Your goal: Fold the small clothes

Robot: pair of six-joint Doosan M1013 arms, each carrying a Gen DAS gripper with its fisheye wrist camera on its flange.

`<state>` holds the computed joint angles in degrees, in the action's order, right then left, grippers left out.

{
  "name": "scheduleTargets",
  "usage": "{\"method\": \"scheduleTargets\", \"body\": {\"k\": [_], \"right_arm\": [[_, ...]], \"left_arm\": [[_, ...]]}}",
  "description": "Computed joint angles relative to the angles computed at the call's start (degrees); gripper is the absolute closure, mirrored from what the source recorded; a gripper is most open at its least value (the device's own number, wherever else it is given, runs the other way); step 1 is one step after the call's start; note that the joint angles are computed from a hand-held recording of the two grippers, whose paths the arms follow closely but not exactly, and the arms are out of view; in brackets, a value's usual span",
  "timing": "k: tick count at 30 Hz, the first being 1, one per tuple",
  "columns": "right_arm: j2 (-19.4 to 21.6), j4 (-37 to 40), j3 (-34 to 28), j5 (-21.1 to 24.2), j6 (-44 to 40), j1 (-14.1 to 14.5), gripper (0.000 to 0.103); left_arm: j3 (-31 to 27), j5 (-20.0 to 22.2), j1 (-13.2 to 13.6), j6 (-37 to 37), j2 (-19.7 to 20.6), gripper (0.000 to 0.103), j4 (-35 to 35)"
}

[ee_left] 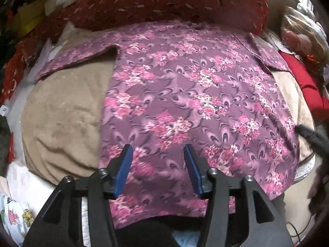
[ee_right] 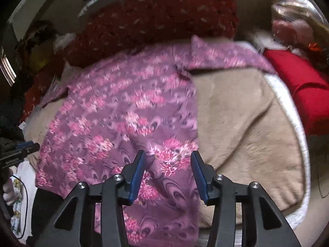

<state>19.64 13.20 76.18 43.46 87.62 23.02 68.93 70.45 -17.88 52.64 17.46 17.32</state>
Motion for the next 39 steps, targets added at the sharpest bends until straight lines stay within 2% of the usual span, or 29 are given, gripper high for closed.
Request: {"method": "scheduleTargets", "body": {"k": [3, 5, 7, 8, 9, 14, 20, 24, 26, 27, 30, 31, 32, 33, 34, 36, 38, 39], "right_arm": [[3.07, -2.16, -1.92, 5.62, 1.08, 0.35, 0.058], [2.87, 2.25, -1.65, 4.86, -1.32, -0.66, 0.060], [2.59, 9.37, -2.13, 3.93, -2.70, -3.03, 0.059], [2.43, 10.73, -2.38, 2.44, -1.48, -4.21, 0.056], [2.41, 10.83, -2.68, 1.40, -0.03, -4.99, 0.056], [6.17, 8.41, -8.90, -1.32, 17.55, -11.90, 0.053], [13.47, 9.96, -16.65, -2.40, 35.36, -16.75, 0.046], [18.77, 13.18, -22.08, -1.78, 41.06, -17.74, 0.042], [20.99, 10.49, -25.00, -2.57, 44.66, -17.44, 0.032], [22.77, 12.17, -27.48, -1.01, 44.70, -17.62, 0.031], [25.75, 10.58, -32.26, 2.44, 47.64, -17.55, 0.031], [25.90, 10.91, -32.49, 2.07, 47.39, -17.67, 0.033], [25.81, 11.55, -32.28, 0.62, 46.68, -17.74, 0.051], [25.26, 11.18, -31.45, -1.58, 46.17, -17.71, 0.088], [24.96, 11.63, -30.94, -3.14, 44.80, -17.77, 0.096], [23.47, 10.03, -29.20, -6.38, 44.38, -17.69, 0.097], [20.79, 3.10, -26.21, -12.96, 46.89, -17.04, 0.101], [20.24, -2.98, -26.25, -13.02, 50.27, -16.61, 0.101]], "left_arm": [[-1.67, 2.33, 0.32, 0.38, 1.40, 0.047, -1.84], [-2.82, 3.02, 0.94, 0.93, 2.45, 0.047, -4.24], [-3.94, 3.29, 1.44, 1.30, 3.37, 0.047, -6.05], [-4.55, 3.55, 1.62, 1.52, 3.79, 0.047, -6.66], [-5.49, 3.86, 1.84, 1.72, 4.45, 0.047, -7.39], [-9.73, 4.82, 2.83, 3.15, 7.40, 0.047, -10.73], [-14.84, 6.38, 4.16, 5.49, 11.09, 0.047, -14.24], [-18.09, 7.54, 4.88, 6.80, 13.40, 0.047, -15.39], [-19.75, 7.57, 5.30, 6.96, 14.54, 0.047, -16.21], [-20.15, 7.44, 5.43, 7.01, 14.82, 0.047, -16.52], [-22.05, 6.38, 5.94, 7.32, 16.05, 0.046, -17.66], [-22.93, 6.12, 6.08, 7.29, 16.59, 0.046, -17.80], [-24.17, 5.80, 6.33, 7.19, 17.32, 0.046, -17.96], [-25.12, 5.47, 6.56, 6.94, 17.88, 0.046, -17.96], [-25.66, 5.03, 6.76, 6.70, 18.18, 0.046, -17.96], [-27.66, 4.48, 7.25, 4.99, 19.31, 0.046, -16.84], [-29.87, 5.01, 7.46, 1.95, 20.66, 0.044, -13.60], [-30.81, 5.64, 7.43, 0.58, 21.26, 0.043, -11.79]]}}
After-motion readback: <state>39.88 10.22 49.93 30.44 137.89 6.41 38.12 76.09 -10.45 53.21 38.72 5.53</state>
